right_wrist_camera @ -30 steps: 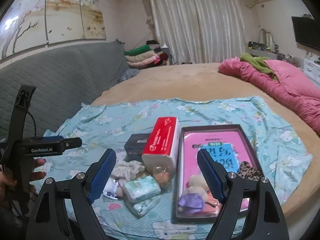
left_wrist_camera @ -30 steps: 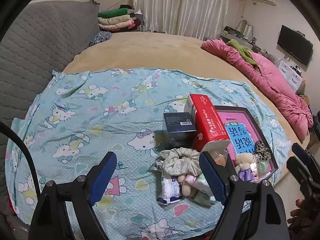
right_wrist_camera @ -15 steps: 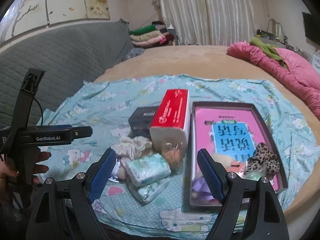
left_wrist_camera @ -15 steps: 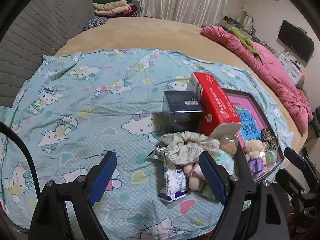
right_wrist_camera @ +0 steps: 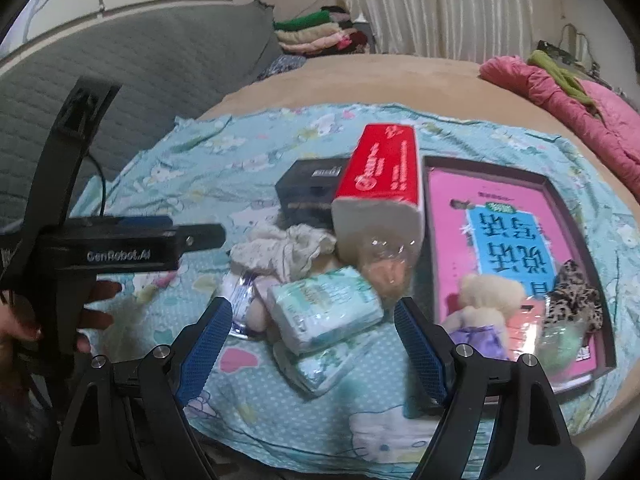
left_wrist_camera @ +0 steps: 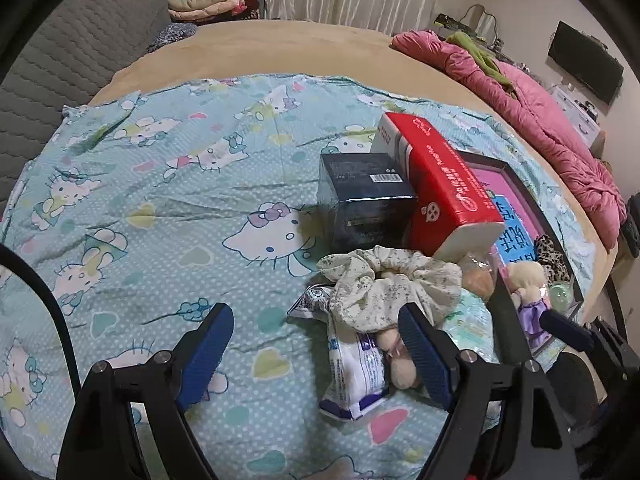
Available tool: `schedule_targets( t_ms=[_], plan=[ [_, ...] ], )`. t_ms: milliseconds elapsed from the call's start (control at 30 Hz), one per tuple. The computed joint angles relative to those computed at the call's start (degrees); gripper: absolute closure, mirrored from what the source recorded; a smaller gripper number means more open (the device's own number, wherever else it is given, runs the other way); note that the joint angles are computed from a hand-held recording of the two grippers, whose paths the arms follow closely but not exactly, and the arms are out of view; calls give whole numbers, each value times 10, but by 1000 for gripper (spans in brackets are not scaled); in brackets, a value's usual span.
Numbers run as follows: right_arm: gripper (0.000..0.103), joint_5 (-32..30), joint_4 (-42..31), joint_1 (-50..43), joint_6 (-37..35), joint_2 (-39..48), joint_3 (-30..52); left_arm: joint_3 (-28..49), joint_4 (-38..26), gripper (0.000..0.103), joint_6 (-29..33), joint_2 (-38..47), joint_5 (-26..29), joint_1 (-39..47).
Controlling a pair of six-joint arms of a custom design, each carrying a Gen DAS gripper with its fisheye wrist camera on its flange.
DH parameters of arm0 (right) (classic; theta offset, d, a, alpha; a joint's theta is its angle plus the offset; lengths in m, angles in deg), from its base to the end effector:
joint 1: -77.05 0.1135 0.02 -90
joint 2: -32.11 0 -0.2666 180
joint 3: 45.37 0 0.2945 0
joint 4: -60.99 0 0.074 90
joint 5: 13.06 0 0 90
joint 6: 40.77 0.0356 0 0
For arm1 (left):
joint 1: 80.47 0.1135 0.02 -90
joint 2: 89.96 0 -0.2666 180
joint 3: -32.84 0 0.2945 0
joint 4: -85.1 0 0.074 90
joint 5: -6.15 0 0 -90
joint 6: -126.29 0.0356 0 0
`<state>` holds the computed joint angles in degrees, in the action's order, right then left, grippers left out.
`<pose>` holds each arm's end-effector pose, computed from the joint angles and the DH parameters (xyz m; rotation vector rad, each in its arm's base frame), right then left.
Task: Organize soft objects
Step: 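Move the left tool to the cream floral cloth while the right tool approaches the wrapped tissue pack, then grasp the cream floral cloth with the left tool while the right tool grasps the tissue pack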
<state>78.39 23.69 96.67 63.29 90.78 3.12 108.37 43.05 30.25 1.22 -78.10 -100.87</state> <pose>0.2314 0.0815 0.2084 -0.1052 2.4110 0.2428 0.3432 -0.1315 0.2081 0.3624 2.5742 -0.2992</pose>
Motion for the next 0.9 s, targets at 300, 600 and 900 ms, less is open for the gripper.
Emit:
schedule_targets(
  t_ms=[300,600,900],
  plan=[
    [19,-10,20,-3,6,53,5,73,-5,19,14,96,27,0],
    [19,-1,28,-4,10,87,12,126,-4,20,47,160,37,0],
    [19,-13,44,-10,71,131,38,160,-3,25,54,198,48,0]
  ],
)
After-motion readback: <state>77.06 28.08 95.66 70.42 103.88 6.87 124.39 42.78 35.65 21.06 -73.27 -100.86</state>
